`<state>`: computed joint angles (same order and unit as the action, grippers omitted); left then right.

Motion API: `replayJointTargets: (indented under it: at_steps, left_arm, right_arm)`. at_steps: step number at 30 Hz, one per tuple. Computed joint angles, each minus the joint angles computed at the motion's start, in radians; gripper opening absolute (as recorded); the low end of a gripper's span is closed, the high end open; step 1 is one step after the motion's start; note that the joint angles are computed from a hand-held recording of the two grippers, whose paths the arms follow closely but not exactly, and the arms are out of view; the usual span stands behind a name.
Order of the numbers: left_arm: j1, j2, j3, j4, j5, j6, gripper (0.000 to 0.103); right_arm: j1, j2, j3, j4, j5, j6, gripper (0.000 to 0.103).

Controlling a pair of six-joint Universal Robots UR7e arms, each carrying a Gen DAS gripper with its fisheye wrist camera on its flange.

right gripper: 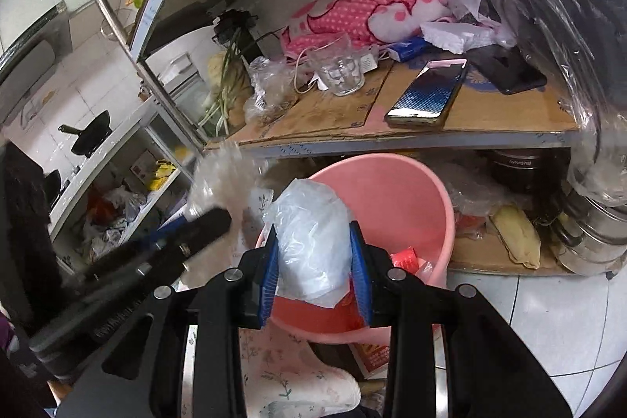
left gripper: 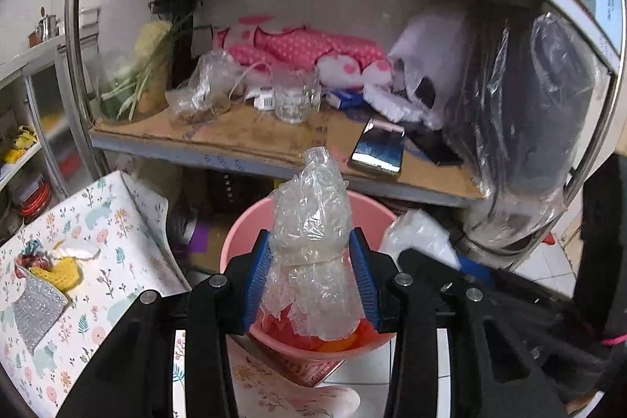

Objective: Collect trash
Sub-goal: 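Carry both clear plastic bags over the pink bucket and open both tools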

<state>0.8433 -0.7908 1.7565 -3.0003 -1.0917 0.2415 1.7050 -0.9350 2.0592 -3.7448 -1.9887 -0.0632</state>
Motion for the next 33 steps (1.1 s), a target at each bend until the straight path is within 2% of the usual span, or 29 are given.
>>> replayJointTargets:
  at_steps: [4,8,14,18,21,25,27,29,30,32,33]
  left_arm:
    - [0.011,0.024,-0.031,0.051,0.029,-0.032,0.041]
    - [0.017,0.042,-0.051,0.077,0.05,-0.044,0.041]
    - [0.035,0.092,-0.105,0.141,0.082,-0.075,0.041]
    - [0.06,0.113,-0.149,0.225,0.054,-0.117,0.041]
    - [0.069,0.13,-0.17,0.242,0.077,-0.128,0.041]
    - [0.082,0.145,-0.2,0.249,0.064,-0.135,0.042]
    - [0.087,0.145,-0.203,0.233,0.034,-0.119,0.043]
    - [0.095,0.14,-0.184,0.157,-0.037,-0.035,0.046]
    - [0.089,0.142,-0.171,0.108,-0.032,0.006,0.047]
    - [0.069,0.154,-0.149,-0.003,0.024,0.085,0.057]
    - [0.068,0.154,-0.146,-0.019,0.023,0.094,0.059]
  right_arm:
    - [-0.018,0.001,-0.007,0.004,0.034,0.007,0.034]
    - [-0.016,0.019,-0.026,0.008,0.003,-0.009,0.034]
    - [-0.034,0.028,-0.047,0.04,-0.001,0.022,0.034]
    - [-0.03,0.051,-0.078,0.061,-0.059,0.005,0.034]
    - [-0.031,0.062,-0.099,0.089,-0.083,0.006,0.034]
    - [-0.029,0.067,-0.128,0.15,-0.129,0.054,0.036]
    - [-0.035,0.058,-0.133,0.195,-0.127,0.097,0.038]
    - [-0.049,0.041,-0.127,0.228,-0.089,0.146,0.039]
    - [-0.053,0.036,-0.122,0.23,-0.079,0.165,0.039]
    - [-0.066,0.021,-0.106,0.227,-0.043,0.219,0.04]
    - [-0.073,0.013,-0.095,0.222,-0.018,0.241,0.04]
